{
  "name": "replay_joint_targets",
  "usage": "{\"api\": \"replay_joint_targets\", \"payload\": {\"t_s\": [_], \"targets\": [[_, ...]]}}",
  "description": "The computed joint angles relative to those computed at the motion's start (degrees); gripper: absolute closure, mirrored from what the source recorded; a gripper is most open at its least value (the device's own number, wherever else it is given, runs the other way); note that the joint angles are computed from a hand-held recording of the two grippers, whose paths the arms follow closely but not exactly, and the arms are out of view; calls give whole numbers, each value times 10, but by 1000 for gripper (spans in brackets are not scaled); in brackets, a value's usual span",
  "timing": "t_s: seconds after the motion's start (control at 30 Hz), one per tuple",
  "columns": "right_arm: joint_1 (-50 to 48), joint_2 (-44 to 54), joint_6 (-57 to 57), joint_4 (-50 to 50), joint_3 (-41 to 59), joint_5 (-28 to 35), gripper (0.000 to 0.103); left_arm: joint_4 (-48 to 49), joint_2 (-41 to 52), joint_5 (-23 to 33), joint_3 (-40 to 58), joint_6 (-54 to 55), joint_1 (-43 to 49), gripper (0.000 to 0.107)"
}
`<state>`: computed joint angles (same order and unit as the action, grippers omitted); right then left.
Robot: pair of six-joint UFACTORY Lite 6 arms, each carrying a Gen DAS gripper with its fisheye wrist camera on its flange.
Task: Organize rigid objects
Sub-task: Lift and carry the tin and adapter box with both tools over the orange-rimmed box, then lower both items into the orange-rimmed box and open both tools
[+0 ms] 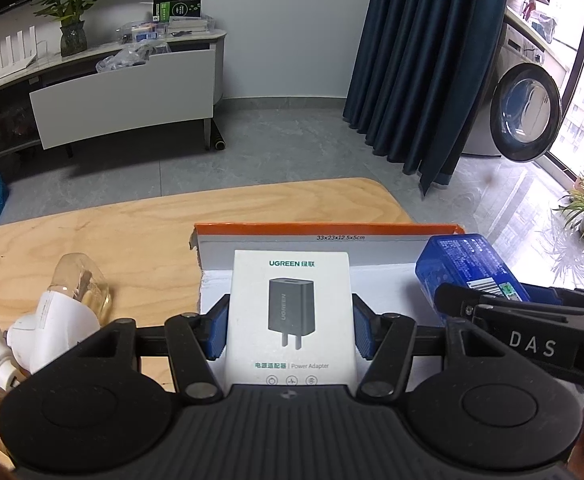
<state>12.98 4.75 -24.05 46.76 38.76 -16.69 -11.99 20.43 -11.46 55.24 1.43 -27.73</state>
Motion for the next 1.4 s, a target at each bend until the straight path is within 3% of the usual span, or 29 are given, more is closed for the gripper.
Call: {"api": "replay_joint_targets", "payload": {"t_s": [0.5,0.6,0.73,1.0,1.1,1.4], "targets": [[-6,6,25,-25,6,-4,33,-6,17,3,14,7,-4,46],[-2,-22,22,-12,-15,-15,29,33,12,3,10,-30,-3,26],[6,-63,-23,39,-39,-21,27,36,-17,3,-14,-33,-8,26],[62,-179,-181,229,-106,-26,24,-164,-149,-14,-135,134,-34,20],[107,-218,-251,314,-127,-42,24,-194,-213,-9,-192,152,-31,20],[299,-268,-316,464,-159,-125,23,-477,-436,14,-355,448,11,18]]}}
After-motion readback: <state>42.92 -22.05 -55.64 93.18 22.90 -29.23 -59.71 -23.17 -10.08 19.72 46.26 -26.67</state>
